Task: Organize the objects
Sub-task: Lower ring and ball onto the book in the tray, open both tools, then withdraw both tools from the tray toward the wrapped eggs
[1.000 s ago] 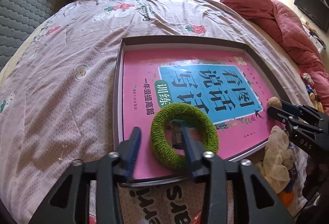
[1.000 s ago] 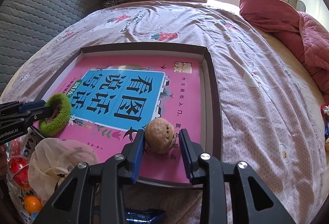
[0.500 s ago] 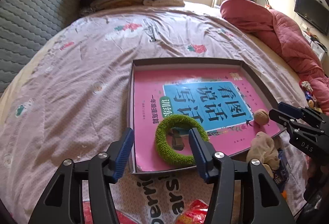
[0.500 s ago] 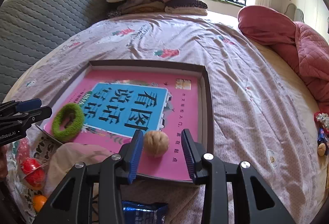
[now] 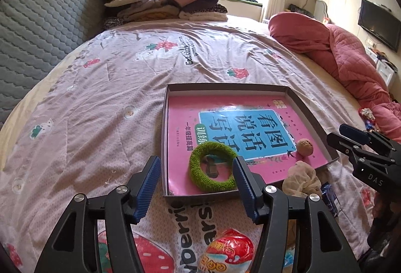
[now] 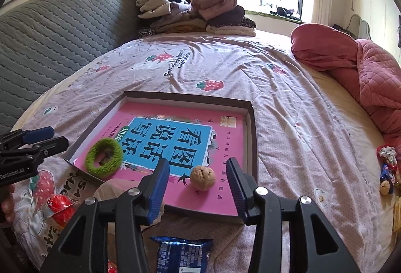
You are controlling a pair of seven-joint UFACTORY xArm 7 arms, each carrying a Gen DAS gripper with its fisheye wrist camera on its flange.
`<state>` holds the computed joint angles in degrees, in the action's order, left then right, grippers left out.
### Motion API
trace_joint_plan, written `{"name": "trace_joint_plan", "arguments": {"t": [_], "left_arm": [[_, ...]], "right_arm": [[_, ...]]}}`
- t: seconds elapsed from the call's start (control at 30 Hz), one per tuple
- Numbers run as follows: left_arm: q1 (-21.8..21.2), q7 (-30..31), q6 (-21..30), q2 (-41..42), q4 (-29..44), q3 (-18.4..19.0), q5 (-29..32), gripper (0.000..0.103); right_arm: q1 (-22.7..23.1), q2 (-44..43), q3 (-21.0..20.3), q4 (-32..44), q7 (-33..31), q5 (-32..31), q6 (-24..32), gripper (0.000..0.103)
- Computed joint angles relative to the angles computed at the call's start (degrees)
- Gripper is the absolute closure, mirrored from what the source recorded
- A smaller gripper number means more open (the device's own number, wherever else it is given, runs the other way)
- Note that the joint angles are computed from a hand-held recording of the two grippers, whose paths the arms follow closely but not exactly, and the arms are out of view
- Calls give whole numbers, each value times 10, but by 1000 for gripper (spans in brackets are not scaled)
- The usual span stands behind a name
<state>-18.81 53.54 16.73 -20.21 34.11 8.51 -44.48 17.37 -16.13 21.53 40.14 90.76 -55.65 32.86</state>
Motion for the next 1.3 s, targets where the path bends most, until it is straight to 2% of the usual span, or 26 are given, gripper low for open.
{"name": "trace_joint_plan", "arguments": {"t": [0.43,0.93,1.3], "left_arm": [[-26,1,-21,-74,-36,27,8,40],[-31,-59,0,-215,-126,63,103,38],[-8,-107,18,-276,-185,64,171,38]], "right_arm": [[-13,-54,21,-16,2,5,0,56],[-17,-106,79,-21,7,13,21,56],[0,-140,120,-48,18,44,36,55]]}}
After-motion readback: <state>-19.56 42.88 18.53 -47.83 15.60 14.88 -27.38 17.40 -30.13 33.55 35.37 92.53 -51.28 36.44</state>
